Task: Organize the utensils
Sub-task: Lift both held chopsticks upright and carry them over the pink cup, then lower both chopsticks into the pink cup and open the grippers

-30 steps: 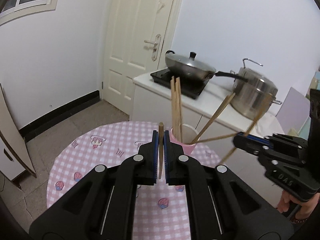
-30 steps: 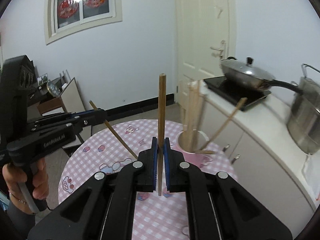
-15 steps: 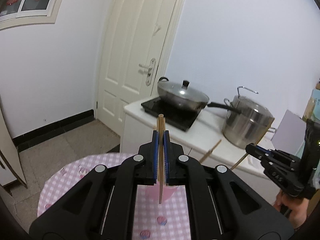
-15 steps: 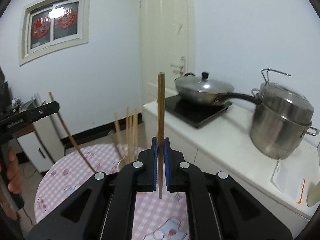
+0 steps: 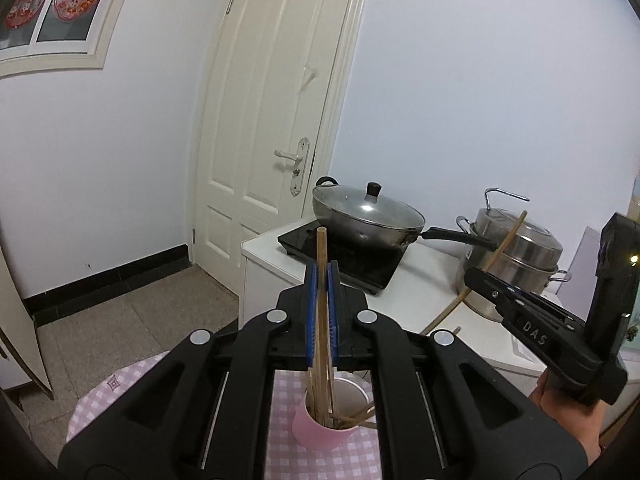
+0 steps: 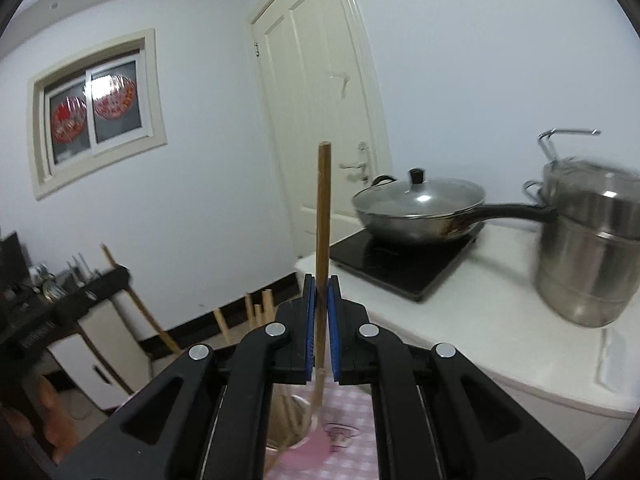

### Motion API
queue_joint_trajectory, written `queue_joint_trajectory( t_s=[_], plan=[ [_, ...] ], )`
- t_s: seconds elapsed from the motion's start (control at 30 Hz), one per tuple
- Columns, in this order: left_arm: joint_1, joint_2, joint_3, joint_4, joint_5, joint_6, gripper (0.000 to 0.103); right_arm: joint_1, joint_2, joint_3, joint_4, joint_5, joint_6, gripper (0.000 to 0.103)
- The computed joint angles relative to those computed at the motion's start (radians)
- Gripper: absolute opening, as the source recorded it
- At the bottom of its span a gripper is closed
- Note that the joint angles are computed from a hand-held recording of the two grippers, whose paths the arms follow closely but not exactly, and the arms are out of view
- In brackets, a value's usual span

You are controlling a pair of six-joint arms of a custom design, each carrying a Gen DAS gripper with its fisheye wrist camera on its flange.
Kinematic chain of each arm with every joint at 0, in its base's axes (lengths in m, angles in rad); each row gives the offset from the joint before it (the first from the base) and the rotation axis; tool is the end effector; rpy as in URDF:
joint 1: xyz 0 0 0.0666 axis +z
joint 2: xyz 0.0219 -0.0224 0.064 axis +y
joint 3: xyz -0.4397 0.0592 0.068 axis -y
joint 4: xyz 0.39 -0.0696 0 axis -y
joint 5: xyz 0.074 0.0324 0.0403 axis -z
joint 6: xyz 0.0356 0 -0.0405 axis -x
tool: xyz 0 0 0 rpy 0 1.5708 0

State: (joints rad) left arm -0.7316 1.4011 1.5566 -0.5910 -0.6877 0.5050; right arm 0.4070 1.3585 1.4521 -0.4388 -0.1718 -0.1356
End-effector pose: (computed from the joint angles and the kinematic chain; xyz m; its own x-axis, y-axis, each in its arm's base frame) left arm 0.3809 -0.3121 0.5929 -0.3173 -0.2175 -0.9230 -0.0749 0.9760 -0.2043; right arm 0.4446 0.1978 0.5741 -0.3806 -0.0190 -0.9245 -0.4908 0.8515 0.1845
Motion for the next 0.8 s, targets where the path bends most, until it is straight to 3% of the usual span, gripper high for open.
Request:
queue_joint_trajectory(
  t_s=[0.17, 0.4, 0.8],
  plan=[
    [0.014, 0.011, -0.017, -0.005, 0.025, 0.014, 0.005, 0.005, 0.014, 0.017, -0.037, -0.041, -0.001, 0.005],
    [0.023, 0.038, -0.030, -0.035, 0.064, 0.026, 0.006, 0.027, 0.034, 0.022, -0.114, -0.040, 0.043, 0.005],
    [0.027, 0.064, -0.035, -0.092, 0.124, 0.046, 0.006, 0.029, 0.039, 0.041, -0.160, -0.029, 0.082, 0.006]
  ],
)
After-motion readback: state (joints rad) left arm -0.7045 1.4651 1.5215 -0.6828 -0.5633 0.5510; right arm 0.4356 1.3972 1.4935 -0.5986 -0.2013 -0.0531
